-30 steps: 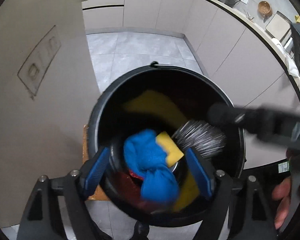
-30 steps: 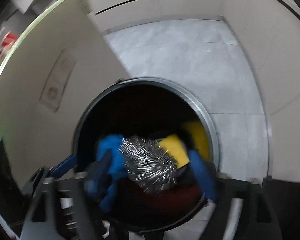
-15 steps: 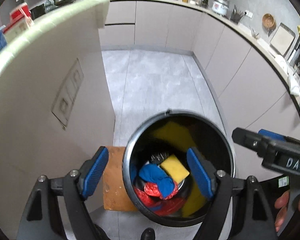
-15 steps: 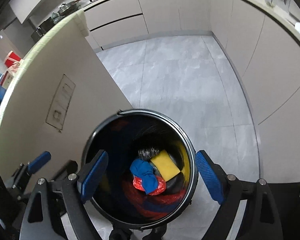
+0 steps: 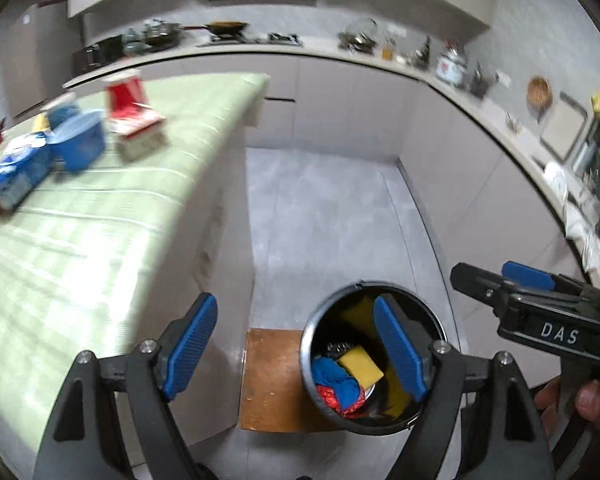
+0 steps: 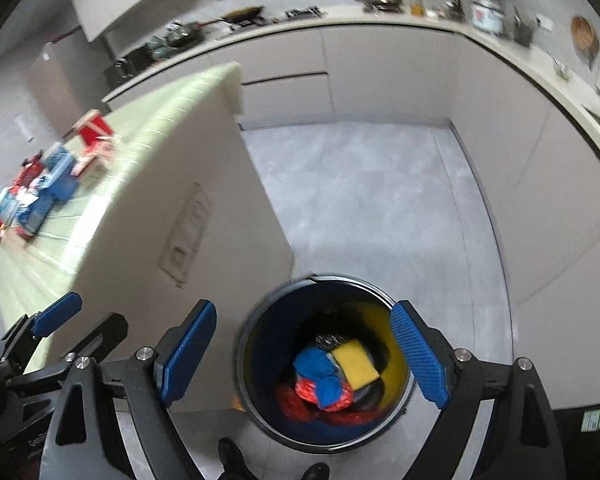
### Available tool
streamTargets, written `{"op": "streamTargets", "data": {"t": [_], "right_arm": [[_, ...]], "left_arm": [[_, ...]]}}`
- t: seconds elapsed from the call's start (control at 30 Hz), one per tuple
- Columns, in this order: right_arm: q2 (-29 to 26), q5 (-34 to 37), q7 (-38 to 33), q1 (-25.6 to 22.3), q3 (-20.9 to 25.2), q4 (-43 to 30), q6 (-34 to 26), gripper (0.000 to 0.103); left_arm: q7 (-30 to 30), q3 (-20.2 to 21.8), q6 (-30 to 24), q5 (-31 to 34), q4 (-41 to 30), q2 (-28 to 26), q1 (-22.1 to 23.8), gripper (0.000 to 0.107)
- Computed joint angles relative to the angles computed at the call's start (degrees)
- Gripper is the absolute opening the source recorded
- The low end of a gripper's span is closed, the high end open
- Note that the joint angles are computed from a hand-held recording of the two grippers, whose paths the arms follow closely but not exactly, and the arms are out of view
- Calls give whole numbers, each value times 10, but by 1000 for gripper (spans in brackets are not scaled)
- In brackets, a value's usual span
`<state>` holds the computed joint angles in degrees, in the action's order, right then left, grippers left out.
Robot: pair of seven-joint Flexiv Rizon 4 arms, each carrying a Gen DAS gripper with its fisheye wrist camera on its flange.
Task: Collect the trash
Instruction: 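Move both tools back toward the cans and cups on the table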
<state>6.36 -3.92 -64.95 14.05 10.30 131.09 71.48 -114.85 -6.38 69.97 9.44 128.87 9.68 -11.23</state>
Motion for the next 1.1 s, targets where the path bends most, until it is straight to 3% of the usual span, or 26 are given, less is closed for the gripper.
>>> {"op": "streamTargets", "data": {"t": [0.27,0.57,0.77,0.97,1.1], "right_arm": [[31,3,-24,47,25,-29,0,90],[-8,-27,-24,88,47,-81,13,90],[-51,-82,9,107,54,-120,12,90],[-108,-133,43,129,47,-172,-4,90],[-153,-162,74,145,37,-213,-17,90]], "left_arm": [[7,25,-8,5,55,119,45,82],[62,70,1,-12,108,195,116,82],[150,110,45,-55,121,172,135,82],[269,147,85,-132,116,105,125,80],[365,178,119,-220,109,58,97,80]]}}
